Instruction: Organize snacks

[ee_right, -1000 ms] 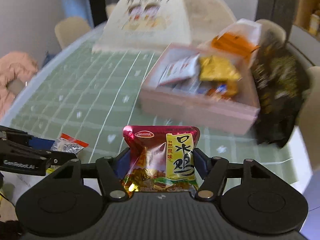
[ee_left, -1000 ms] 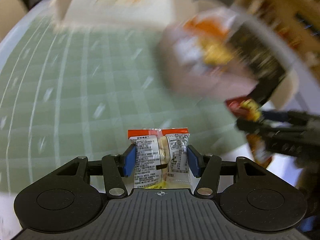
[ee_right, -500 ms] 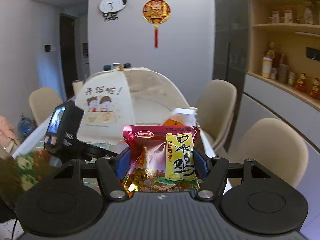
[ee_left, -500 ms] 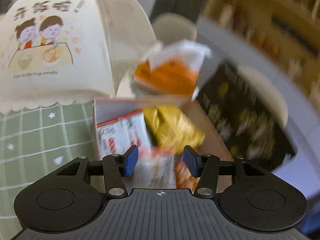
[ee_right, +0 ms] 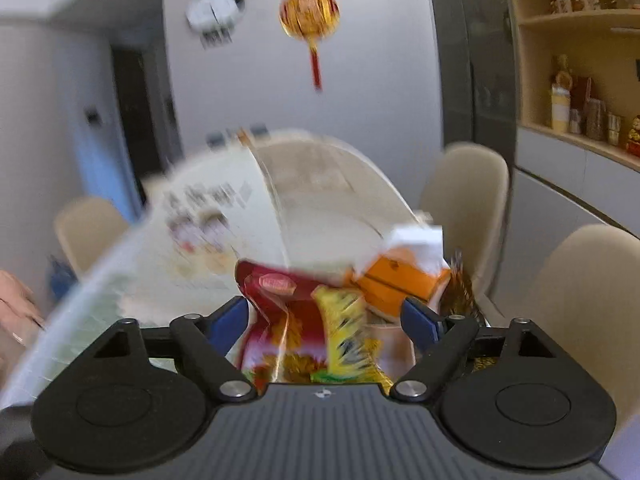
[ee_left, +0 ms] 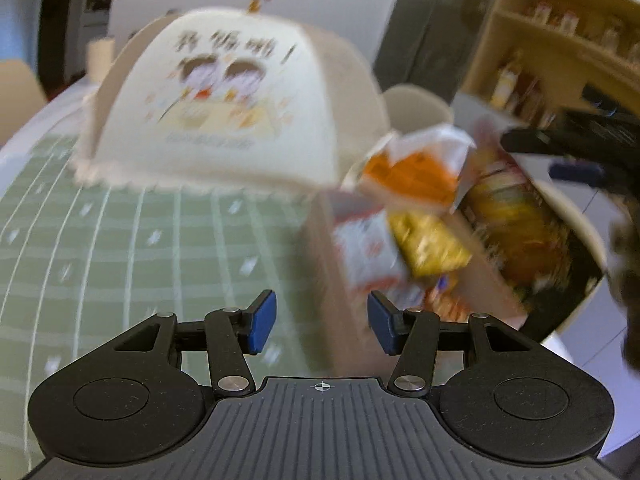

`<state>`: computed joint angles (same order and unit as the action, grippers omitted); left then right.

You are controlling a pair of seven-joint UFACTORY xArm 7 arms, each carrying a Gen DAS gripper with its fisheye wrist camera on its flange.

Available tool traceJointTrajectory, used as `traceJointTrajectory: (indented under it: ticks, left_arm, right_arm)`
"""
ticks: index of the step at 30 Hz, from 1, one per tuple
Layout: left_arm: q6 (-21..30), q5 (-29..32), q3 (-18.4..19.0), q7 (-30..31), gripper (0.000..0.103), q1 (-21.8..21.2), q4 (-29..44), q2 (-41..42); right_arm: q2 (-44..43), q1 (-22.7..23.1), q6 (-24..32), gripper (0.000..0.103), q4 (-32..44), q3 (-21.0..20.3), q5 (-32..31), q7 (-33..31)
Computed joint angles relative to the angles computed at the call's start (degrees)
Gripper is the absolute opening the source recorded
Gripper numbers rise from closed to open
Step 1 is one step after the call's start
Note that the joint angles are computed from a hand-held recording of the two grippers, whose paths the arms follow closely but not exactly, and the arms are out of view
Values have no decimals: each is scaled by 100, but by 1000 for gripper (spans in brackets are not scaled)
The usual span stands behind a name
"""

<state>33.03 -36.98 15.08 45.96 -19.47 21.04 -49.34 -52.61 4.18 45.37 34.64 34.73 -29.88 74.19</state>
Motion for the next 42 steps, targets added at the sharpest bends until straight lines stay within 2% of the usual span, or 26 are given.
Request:
traceJointTrajectory:
  ticks: [3, 7, 11, 14, 16, 21, 23, 24, 26, 27, 34, 38, 42]
  left_arm:
    - [333, 310, -46, -101, 56, 445, -370, -389]
    - [270, 580, -126, -4, 56, 721, -1122, -1202]
    - [115, 783, -308, -233, 56, 705, -1533, -1490]
    - [-78, 931, -411, -391, 56, 582, -1793, -1676]
    - [-399, 1013, -463, -412, 57, 398, -2004, -1821]
    - [-1459, 1247, -602, -657, 58, -128, -2287, -1658]
    - [-1811, 1391, -655, -730, 59, -258, -2449, -1696]
    - [-1958, 1435, -652, -798, 59, -313, -2527, -1736]
    - [-2136, 1523, -564, -906, 59, -389, -2614, -1770]
    - [-2197, 1591, -512, -922, 59, -421, -2629, -1759]
    - [-2274, 2061, -227, -1086, 59, -488, -2648, -1756]
    - [-2281, 2201, -70, -1092, 59, -510, -2660, -1781]
    - [-2293, 2263, -26, -1115, 59, -520, -2664, -1778]
  right_arm:
    - [-137, 137, 169, 84, -177, 271, 53, 243]
    - [-456, 962, 416, 85, -758, 572, 581, 744]
    - [-133, 1661, 194, 85, -1327, 826, 1084, 1576]
    - [407, 1695, 183, 85, -1315, 1030, 1006, 1991]
    - [763, 1646, 338, 85, -1194, 1152, 846, 2146]
    - [1156, 1756, 418, 88, -1166, 1102, 432, 2568]
    - [1381, 1711, 616, 94, -1055, 1140, 230, 2758]
    - [1448, 1720, 708, 100, -1036, 1142, 164, 2904]
    - [1480, 1825, 826, 103, -1084, 1091, 28, 3173]
    - [1437, 1986, 914, 103, -1119, 1027, 18, 3225]
    - [1788, 2336, 1166, 103, -1067, 814, -589, 3801]
    - [2054, 2475, 1400, 103, -976, 767, -901, 4196]
    - [2182, 2725, 1507, 103, -959, 526, -1079, 4332]
